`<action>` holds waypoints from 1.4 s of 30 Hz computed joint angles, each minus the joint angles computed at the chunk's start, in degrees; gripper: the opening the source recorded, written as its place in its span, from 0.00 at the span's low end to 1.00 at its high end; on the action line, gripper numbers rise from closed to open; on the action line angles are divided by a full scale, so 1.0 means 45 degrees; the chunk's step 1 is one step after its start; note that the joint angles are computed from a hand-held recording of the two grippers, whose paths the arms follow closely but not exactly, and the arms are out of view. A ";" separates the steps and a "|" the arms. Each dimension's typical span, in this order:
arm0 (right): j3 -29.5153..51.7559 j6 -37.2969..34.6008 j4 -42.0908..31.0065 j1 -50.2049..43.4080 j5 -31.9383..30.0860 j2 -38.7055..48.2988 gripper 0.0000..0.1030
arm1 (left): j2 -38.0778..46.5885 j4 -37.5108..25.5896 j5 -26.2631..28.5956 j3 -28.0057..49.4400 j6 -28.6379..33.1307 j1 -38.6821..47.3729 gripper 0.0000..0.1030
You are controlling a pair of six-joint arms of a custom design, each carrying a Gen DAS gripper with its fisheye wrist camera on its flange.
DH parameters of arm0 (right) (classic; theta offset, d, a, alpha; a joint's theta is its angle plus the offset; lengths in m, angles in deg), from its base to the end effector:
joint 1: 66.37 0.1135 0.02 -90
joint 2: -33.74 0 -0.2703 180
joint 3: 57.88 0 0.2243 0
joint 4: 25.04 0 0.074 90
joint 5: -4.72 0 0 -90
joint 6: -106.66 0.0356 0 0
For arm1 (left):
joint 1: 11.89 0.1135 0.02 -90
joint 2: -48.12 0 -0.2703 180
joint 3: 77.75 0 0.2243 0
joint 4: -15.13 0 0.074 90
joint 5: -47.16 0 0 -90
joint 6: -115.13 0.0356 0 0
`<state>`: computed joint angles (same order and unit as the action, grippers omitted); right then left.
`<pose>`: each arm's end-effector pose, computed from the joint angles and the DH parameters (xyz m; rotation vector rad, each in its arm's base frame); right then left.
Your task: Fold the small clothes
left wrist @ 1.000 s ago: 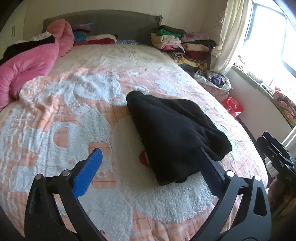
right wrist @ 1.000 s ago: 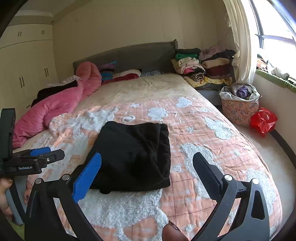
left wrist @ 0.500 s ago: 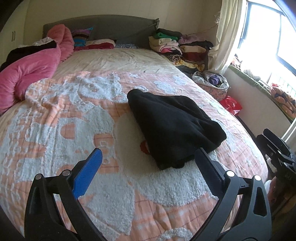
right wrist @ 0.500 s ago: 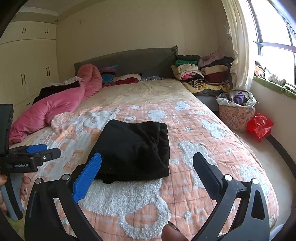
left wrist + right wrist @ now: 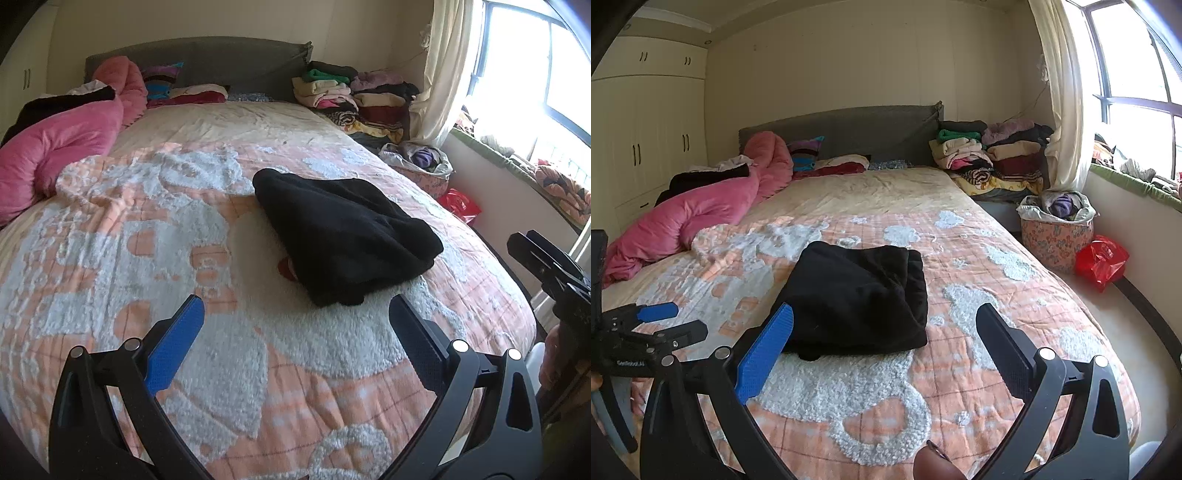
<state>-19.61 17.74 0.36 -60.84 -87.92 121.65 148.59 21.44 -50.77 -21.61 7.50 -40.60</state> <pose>0.2540 0.0262 0.1677 -0.1072 1.9925 0.1203 0.2792 -0.1473 0.1553 0.1410 2.2379 -0.2871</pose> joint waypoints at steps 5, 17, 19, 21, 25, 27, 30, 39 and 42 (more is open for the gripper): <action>-0.0397 0.0090 0.0365 0.0172 0.0283 0.0006 0.96 | -0.0055 0.0760 -0.0199 -0.0772 0.0026 -0.0227 0.91; -0.0599 0.0647 0.0677 0.0847 0.1326 0.2216 0.96 | 0.0980 0.1756 -0.0010 -0.1086 -0.0177 0.0001 0.91; -0.0468 0.0890 0.0977 0.1051 0.1794 0.3024 0.96 | 0.1188 0.2026 -0.0074 -0.1124 -0.0129 0.0040 0.91; -0.0472 0.0869 0.1427 0.1269 0.2290 0.3570 0.96 | 0.1400 0.2078 -0.0053 -0.1091 -0.0099 0.0088 0.91; -0.0406 0.0861 0.1600 0.1276 0.2256 0.3971 0.96 | 0.1609 0.2116 0.0104 -0.1045 -0.0096 0.0175 0.91; -0.0415 0.0809 0.1639 0.1221 0.2225 0.3936 0.96 | 0.1651 0.2144 -0.0007 -0.1019 -0.0024 0.0172 0.91; -0.0453 0.0802 0.1654 0.1133 0.2169 0.3874 0.96 | 0.1641 0.2134 0.0053 -0.1028 -0.0052 0.0221 0.91; -0.0418 0.0776 0.1461 0.1092 0.2009 0.3781 0.96 | 0.1730 0.2124 -0.0136 -0.0977 0.0017 0.0164 0.91; -0.0510 0.0761 0.1552 0.1118 0.2036 0.3706 0.96 | 0.1778 0.2223 -0.0194 -0.0996 0.0005 0.0164 0.91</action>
<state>-21.90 21.16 7.34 -55.81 -78.76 138.33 156.59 31.44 -51.64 -26.09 7.52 -39.86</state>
